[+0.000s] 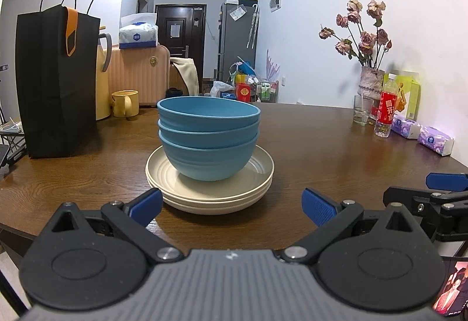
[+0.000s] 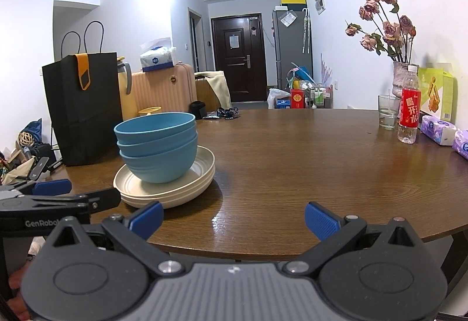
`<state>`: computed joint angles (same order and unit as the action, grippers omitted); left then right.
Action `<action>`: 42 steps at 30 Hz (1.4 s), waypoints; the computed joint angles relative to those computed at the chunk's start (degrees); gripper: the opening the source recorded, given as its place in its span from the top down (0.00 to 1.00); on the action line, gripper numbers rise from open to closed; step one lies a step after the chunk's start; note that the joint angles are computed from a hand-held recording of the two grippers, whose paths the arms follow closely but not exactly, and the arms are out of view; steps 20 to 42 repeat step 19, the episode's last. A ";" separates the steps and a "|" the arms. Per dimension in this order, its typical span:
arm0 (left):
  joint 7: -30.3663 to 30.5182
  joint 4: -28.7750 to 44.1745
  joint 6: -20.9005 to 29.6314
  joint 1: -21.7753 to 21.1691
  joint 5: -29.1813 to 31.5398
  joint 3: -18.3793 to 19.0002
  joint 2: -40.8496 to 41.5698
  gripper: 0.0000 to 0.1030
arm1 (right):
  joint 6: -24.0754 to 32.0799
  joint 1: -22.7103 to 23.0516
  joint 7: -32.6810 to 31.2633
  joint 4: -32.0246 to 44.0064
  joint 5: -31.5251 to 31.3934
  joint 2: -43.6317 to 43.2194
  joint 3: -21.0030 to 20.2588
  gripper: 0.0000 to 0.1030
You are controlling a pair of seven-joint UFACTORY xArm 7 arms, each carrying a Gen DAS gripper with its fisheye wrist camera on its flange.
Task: Organize plates and bowls
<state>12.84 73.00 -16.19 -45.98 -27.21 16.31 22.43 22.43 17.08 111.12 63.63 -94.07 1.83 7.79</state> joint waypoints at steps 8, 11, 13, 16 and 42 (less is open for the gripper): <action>0.39 0.08 0.13 -0.31 -0.32 0.19 -0.33 0.00 | -0.06 -0.01 0.11 -0.03 -0.11 -0.01 -0.03 0.00; 0.31 0.06 0.07 -0.30 -0.18 0.18 -0.33 0.00 | -0.03 0.01 0.01 0.03 0.06 0.06 -0.02 0.00; 0.46 -0.02 -0.05 -0.26 -0.15 0.06 -0.53 0.00 | -0.05 0.02 0.02 0.04 0.06 0.06 -0.02 0.00; 0.42 -0.21 -0.35 0.87 0.31 -1.22 -0.62 0.00 | -0.09 0.01 0.10 0.03 -0.04 0.07 -0.03 0.00; 0.26 -0.16 -0.39 1.88 0.64 -2.23 -0.45 0.00 | 0.01 0.08 -0.13 0.15 0.29 0.22 0.03 0.00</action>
